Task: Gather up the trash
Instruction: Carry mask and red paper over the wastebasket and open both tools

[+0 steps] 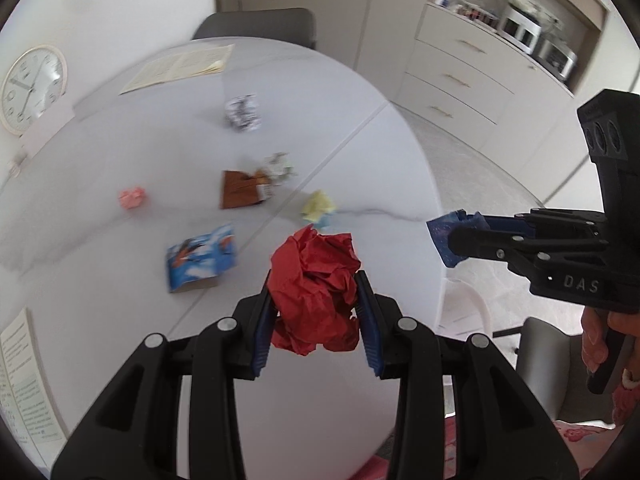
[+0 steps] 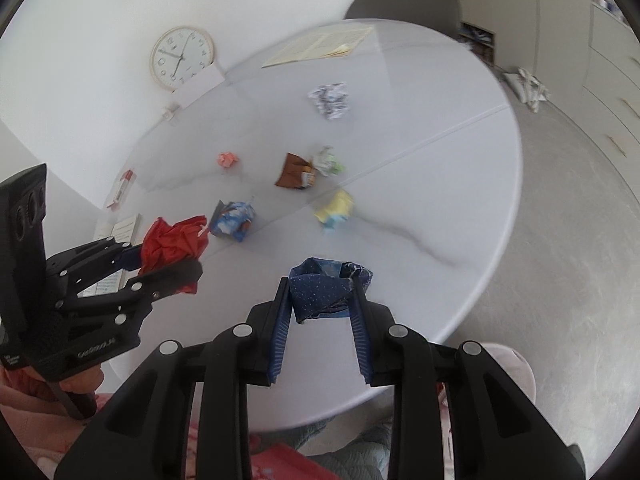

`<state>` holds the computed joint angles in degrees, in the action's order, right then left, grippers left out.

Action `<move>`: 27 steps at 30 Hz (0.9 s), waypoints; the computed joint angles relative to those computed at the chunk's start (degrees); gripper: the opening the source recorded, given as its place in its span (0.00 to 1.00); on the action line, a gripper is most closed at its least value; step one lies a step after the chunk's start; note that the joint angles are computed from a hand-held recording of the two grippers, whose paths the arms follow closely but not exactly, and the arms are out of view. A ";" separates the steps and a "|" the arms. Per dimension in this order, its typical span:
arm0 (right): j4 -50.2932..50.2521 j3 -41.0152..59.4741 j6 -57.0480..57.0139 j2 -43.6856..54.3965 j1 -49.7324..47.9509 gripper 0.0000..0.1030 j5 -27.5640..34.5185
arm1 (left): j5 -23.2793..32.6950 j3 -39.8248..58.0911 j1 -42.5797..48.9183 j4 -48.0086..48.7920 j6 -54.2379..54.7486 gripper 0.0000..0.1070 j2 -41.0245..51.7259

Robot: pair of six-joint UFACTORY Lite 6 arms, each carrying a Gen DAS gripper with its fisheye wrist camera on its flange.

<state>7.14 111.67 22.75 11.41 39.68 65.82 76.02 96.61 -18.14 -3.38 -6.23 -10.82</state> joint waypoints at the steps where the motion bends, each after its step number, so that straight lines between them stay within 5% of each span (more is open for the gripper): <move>1: -0.54 -3.26 0.83 -3.11 -0.26 0.28 -0.28 | -0.04 0.67 -2.61 0.88 -1.35 0.34 0.54; 11: -2.07 -28.39 4.09 -26.65 -7.49 0.29 -0.95 | -0.10 7.72 -22.37 7.73 -11.31 0.34 7.70; 21: 7.67 -68.94 -9.25 -43.40 -26.55 0.33 -6.25 | 1.60 11.21 -33.41 10.43 -15.36 0.34 13.79; 25: 8.25 -78.00 -12.13 -49.12 -31.98 0.70 -5.84 | 2.48 14.02 -37.17 11.47 -17.15 0.34 17.34; 27: 7.64 -78.83 -13.18 -51.98 -34.49 0.74 -3.70 | 2.69 15.49 -38.80 11.43 -17.91 0.34 19.23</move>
<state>14.78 32.84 9.58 -40.57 5.19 62.11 78.71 112.09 -56.94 8.05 -24.14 8.41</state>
